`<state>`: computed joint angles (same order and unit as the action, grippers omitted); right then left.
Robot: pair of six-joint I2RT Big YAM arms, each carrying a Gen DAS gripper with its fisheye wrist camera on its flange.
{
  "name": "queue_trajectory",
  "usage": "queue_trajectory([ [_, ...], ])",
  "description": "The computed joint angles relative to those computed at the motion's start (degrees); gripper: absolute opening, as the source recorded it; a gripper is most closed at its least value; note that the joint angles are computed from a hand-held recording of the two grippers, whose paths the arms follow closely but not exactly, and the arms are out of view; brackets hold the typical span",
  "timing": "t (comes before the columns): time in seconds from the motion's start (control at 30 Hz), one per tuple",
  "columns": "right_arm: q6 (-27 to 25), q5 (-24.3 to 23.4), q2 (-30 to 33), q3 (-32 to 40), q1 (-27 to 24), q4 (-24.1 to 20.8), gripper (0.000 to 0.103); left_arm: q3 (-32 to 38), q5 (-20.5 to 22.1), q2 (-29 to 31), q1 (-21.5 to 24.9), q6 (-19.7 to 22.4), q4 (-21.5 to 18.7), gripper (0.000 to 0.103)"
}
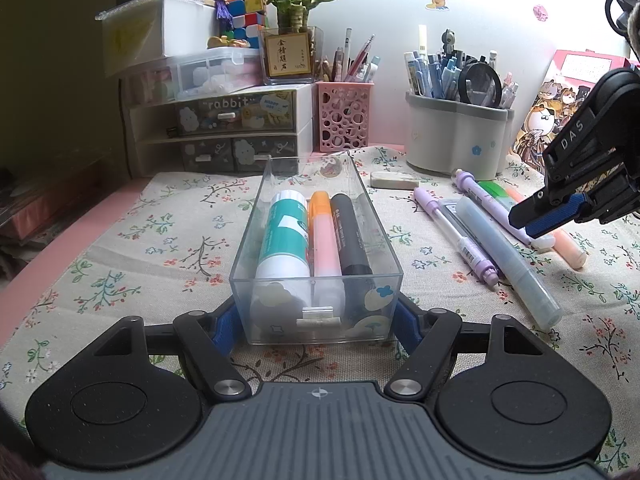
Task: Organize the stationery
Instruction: 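Move the right tool to the light blue pen and grasp it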
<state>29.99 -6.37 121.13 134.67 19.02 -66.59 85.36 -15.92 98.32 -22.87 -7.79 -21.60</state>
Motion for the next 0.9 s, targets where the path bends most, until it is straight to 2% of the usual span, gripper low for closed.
queue_trajectory([
  [0.2,0.7,-0.8,-1.1,-2.5,-0.3,0.2,0.009,0.2,0.0,0.1,0.0,0.0,0.0,0.073],
  [0.3,-3.4,0.8,-2.2,-3.2,1.0,0.9,0.009,0.2,0.0,0.1,0.0,0.0,0.0,0.073],
  [0.4,-5.1,-1.3,-2.4,-3.2,1.6,1.5,0.009,0.1,0.0,0.1,0.0,-0.1,0.0,0.073],
  [0.5,-7.1,0.6,-0.2,0.3,2.6,-2.2,0.009,0.1,0.0,0.1,0.0,0.0,0.0,0.073],
  [0.6,-7.7,2.0,-0.2,-0.1,3.3,-1.7,0.008,0.1,0.0,0.1,0.0,0.0,0.0,0.073],
  [0.77,-5.8,0.8,-0.6,-1.0,3.1,-0.7,0.007,0.2,0.1,0.2,0.0,0.0,0.0,0.073],
  [0.9,-0.8,-3.0,-3.0,-5.5,2.0,3.8,0.005,0.1,0.0,0.1,0.0,-0.1,0.0,0.073],
])
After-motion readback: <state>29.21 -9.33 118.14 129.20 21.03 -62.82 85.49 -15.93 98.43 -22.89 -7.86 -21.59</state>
